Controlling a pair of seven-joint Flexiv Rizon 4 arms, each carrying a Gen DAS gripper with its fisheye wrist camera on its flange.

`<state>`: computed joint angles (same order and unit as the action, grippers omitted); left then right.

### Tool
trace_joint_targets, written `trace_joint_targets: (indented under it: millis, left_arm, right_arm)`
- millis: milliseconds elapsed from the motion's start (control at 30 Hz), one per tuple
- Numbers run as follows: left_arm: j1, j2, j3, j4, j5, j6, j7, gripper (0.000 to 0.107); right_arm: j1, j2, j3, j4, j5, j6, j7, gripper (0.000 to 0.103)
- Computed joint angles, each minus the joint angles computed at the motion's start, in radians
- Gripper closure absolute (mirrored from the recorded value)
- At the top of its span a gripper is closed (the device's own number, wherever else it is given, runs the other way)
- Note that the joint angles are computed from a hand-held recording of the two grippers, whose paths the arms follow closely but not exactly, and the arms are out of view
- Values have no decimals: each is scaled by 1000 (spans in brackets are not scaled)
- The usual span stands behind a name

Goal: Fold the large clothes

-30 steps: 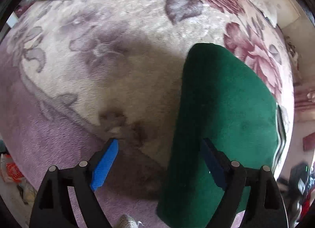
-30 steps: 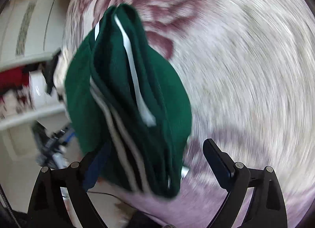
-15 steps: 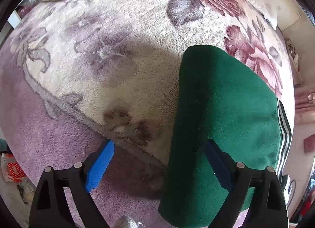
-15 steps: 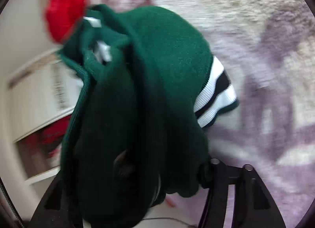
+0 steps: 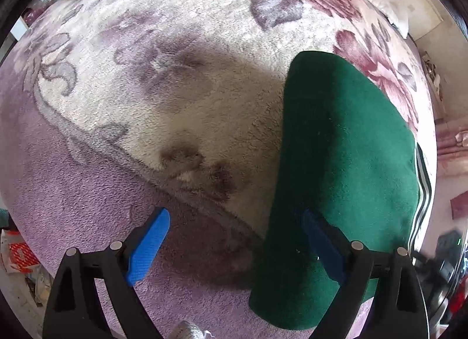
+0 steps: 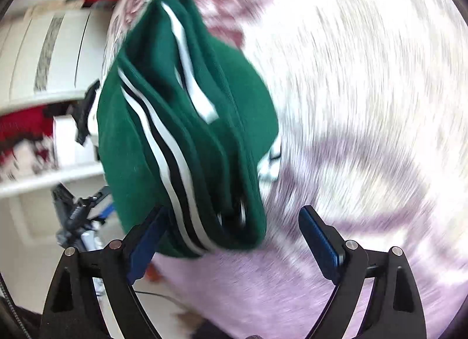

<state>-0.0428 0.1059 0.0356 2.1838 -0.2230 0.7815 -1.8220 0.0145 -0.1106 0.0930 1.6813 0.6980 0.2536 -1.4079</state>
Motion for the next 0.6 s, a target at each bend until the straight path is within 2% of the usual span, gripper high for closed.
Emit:
trace_joint_targets:
  millis: [100,167,200,267,333,367,500,600]
  left_arm:
    - [-19,-13,-2,25,-86,60,43,13]
    - [-32,-33,-6,35,-146,101,89,13]
    - [-38,-42,-9,39,-176,123,111,13]
    - [-51,-66,-13,51,-269,159,178,13]
    - [-65,-92,-21,68,-419,184,284,13]
    - [-74,-110,-29,79,-532,198,362,13]
    - [-93,-160,-65,88,-838,198,556,13]
    - [-105,-185,-83,77,-937,207,638,13]
  right_arm:
    - [14,-92,-5,-122,-53,-13,-70,4]
    - [24,-179,10,-210,-84,-15,-146,4]
    - [22,-221,18,-257,-98,-35,-175,0]
    - [6,-308,33,-330,-117,-76,-217,0]
    - [-41,-391,47,-412,-34,-165,-234,0]
    - [-74,-411,80,-420,-13,-188,-251,0]
    - [-154,-482,114,-524,51,-331,-292,0]
    - [-230,-556,144,-606,164,-450,-249,0]
